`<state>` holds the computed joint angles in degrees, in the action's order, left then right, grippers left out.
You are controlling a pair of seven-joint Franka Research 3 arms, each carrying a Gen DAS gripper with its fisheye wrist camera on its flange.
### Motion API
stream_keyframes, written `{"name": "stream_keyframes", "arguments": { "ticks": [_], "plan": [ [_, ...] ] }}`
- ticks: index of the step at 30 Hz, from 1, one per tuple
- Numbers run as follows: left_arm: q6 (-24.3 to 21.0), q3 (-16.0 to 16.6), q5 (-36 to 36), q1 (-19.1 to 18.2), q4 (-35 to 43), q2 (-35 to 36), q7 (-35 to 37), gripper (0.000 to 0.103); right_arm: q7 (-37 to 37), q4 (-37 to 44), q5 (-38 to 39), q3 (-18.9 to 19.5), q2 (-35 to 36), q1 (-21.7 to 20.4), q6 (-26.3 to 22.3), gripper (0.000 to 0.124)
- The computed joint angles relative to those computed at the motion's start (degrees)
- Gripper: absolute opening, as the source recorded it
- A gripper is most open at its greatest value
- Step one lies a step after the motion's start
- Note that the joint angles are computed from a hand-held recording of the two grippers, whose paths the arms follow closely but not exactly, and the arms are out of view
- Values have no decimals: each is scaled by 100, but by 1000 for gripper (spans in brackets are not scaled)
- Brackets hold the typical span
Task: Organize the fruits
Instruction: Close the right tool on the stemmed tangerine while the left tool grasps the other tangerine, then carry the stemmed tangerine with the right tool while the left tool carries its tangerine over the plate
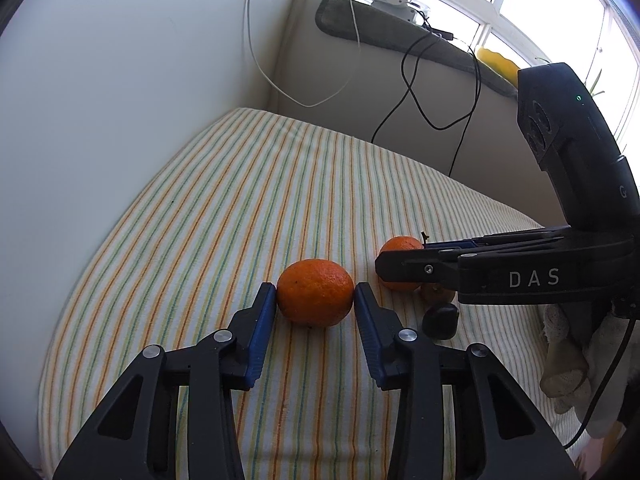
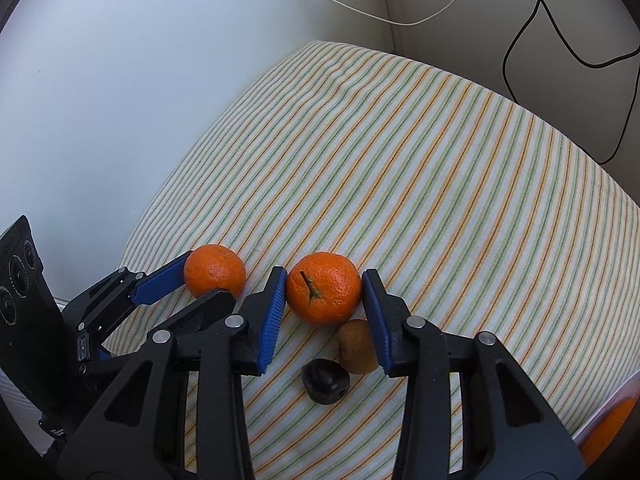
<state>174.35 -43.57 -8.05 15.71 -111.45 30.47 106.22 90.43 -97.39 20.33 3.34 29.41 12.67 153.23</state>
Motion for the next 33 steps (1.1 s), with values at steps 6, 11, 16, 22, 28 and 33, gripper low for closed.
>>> {"name": "stream_keyframes", "arguments": {
  "ticks": [6, 11, 16, 22, 28, 33],
  "plan": [
    [82, 46, 80, -41, -27, -2, -39, 38, -56, -96, 50, 18, -59, -29, 85, 40],
    [197, -45, 169, 71, -129, -24, -120, 38, -148, -393, 164, 58, -281, -58, 242, 40],
    [297, -218, 315, 256, -233, -42, -211, 38, -270, -638, 235, 79, -512, -66, 372, 39],
    [435, -647, 536, 665, -438, -100, -332, 38, -462, -1008, 396, 122, -867, -114, 513, 39],
    [527, -1058, 849, 1019, -617, -172, -521, 38, -766, -1515, 702, 176, -1351, -174, 676, 39],
    [605, -1403, 1154, 1286, -773, -228, -744, 38, -1050, -1866, 1012, 192, -1716, -202, 778, 39]
  ]
}}
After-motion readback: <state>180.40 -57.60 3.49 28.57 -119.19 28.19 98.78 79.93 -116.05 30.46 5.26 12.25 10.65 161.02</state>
